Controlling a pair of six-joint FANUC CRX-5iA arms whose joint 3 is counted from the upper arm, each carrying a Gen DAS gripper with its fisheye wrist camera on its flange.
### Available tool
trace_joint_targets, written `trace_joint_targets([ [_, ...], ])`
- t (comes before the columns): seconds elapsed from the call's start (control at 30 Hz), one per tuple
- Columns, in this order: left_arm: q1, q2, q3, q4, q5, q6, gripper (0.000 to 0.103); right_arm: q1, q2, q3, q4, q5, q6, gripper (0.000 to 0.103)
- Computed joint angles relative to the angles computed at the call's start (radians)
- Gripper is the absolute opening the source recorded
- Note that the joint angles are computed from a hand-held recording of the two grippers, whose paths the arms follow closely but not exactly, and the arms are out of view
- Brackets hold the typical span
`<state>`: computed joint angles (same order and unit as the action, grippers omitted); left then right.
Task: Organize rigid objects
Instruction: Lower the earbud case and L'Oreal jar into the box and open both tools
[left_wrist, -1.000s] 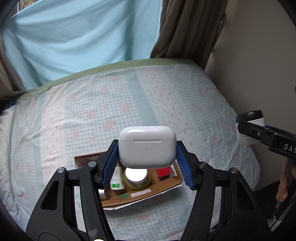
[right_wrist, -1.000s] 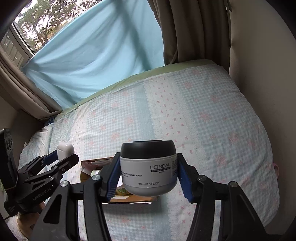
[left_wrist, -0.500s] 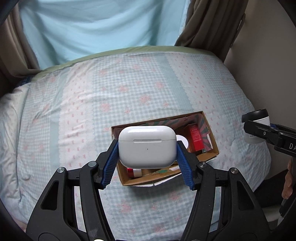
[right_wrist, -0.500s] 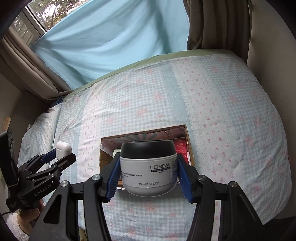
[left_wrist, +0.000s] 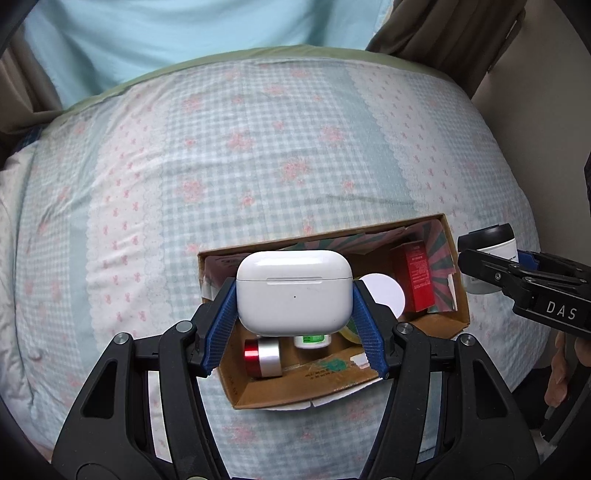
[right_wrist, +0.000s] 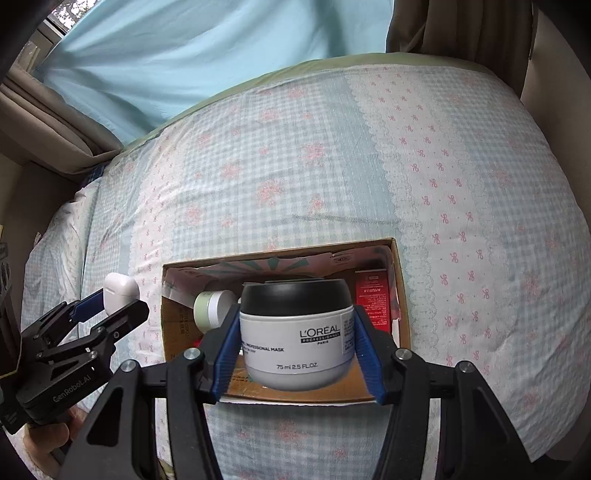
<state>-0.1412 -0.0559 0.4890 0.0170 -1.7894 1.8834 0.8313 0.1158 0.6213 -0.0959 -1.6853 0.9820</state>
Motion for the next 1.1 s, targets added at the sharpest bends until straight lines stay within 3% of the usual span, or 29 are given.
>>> trace_joint_targets([
  [0.37,-0.002,0.130,-0.077,0.064,0.016,-0.070,0.057,-0.075,0.136,0.034,-0.097,-0.042,0.044,0.053],
  [0.7,-0.008,0.198,-0.065,0.103,-0.037,-0.138,0.058,-0.123,0.199,0.057,-0.186,-0.093,0.041,0.053],
  [0.73,-0.010,0.197,-0.054,0.089,-0.044,-0.137,0.080,-0.128,0.199,0.057,-0.195,-0.094,0.036,0.055],
  [0.77,-0.009,0.187,-0.055,0.082,-0.040,-0.138,0.094,-0.132,0.195,0.053,-0.201,-0.088,0.030,0.060],
  [0.8,-0.006,0.172,-0.060,0.079,-0.028,-0.138,0.103,-0.137,0.189,0.047,-0.207,-0.080,0.026,0.080],
  [0.83,0.000,0.162,-0.062,0.080,-0.024,-0.139,0.103,-0.140,0.184,0.044,-0.207,-0.077,0.017,0.103],
  [1.1,0.024,0.123,-0.042,0.074,-0.035,-0.122,0.103,-0.143,0.144,0.010,-0.175,-0.030,-0.036,0.103],
])
